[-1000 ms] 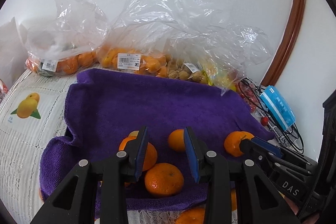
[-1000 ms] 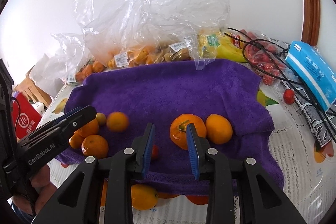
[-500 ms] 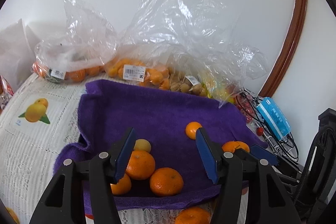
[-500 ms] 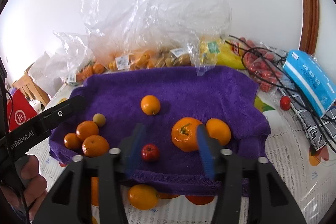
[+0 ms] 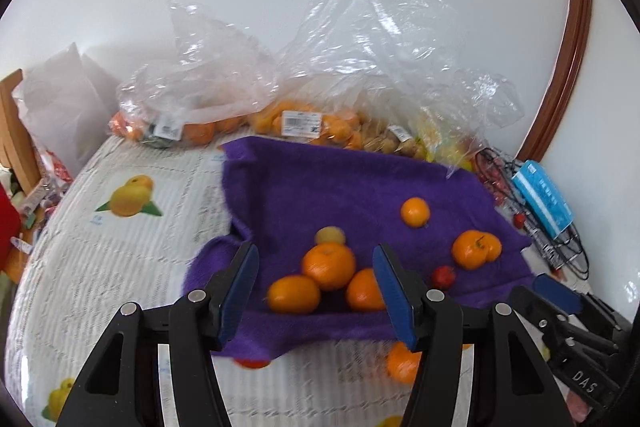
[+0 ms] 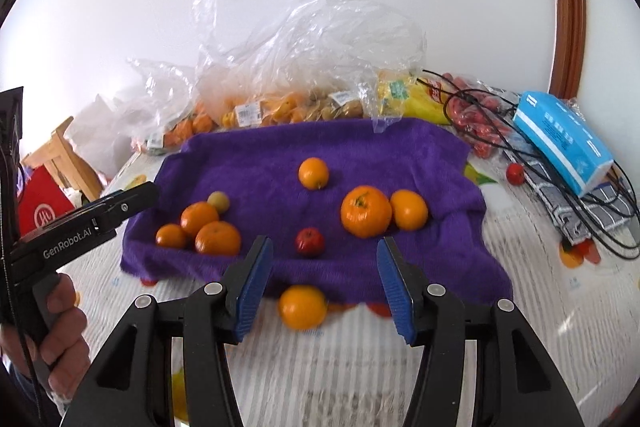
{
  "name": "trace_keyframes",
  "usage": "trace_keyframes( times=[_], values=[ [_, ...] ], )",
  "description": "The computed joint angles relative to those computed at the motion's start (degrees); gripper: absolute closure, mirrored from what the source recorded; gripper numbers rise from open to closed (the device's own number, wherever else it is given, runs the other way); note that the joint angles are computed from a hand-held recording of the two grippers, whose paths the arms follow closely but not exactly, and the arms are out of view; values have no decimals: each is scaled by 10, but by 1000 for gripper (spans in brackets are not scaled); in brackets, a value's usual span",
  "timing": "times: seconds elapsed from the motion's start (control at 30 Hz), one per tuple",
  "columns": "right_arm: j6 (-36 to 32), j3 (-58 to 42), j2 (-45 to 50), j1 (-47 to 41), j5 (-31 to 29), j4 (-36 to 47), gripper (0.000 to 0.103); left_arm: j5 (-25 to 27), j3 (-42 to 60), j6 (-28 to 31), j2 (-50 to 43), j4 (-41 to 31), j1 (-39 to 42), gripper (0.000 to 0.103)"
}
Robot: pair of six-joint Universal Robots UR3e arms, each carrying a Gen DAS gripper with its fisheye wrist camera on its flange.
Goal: Organize fruits
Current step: 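Withdraw both open grippers from the towel toward the tablecloth, then grasp an orange with the right gripper while the left gripper grasps a large orange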
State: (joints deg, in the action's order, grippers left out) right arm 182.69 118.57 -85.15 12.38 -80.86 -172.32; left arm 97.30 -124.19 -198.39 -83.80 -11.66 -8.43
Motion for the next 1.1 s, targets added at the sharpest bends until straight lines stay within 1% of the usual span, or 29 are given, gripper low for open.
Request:
trace_keyframes(
  times=[0.07,0.2,0.23,0.27,0.33,0.37,0.43,0.5,0.6,0.67,0.7,0.77,0.8,0.97,1.03,1.1],
  values=[
    [3,16,-9,8,-6,-1,49,-6,-28,14,37,-21,17,46],
    [6,50,-13,26,-12,-18,49,-57,-83,47,119,-68,70,46],
    [6,53,-7,32,-19,-26,49,-60,-91,53,135,-82,77,46],
    [7,51,0,38,-27,-27,49,-60,-103,60,157,-94,85,46],
    [9,40,17,47,-41,-19,52,-71,-124,72,191,-107,101,46],
    [11,37,25,48,-40,-19,53,-81,-133,79,211,-118,112,46],
    [11,32,40,48,-34,-26,53,-120,-159,94,256,-138,147,46],
    [19,19,63,54,-44,-33,53,-138,-172,102,273,-152,164,46],
    [33,-7,92,57,-49,-22,56,-138,-184,106,273,-160,166,46],
    [35,-28,112,62,-59,-10,57,-141,-191,107,268,-151,164,46],
    [32,-37,121,65,-62,-4,62,-139,-194,105,264,-142,160,46],
    [26,-49,133,66,-63,4,66,-112,-183,90,235,-122,133,46],
    [25,-48,135,68,-66,-4,66,-101,-176,85,224,-121,120,46],
    [27,-28,121,54,-46,-15,67,-72,-167,60,177,-91,69,46],
    [20,-9,104,51,-51,-21,67,-67,-164,52,162,-90,52,46],
    [10,11,83,48,-64,-21,67,-51,-159,47,145,-92,31,46]
  ],
)
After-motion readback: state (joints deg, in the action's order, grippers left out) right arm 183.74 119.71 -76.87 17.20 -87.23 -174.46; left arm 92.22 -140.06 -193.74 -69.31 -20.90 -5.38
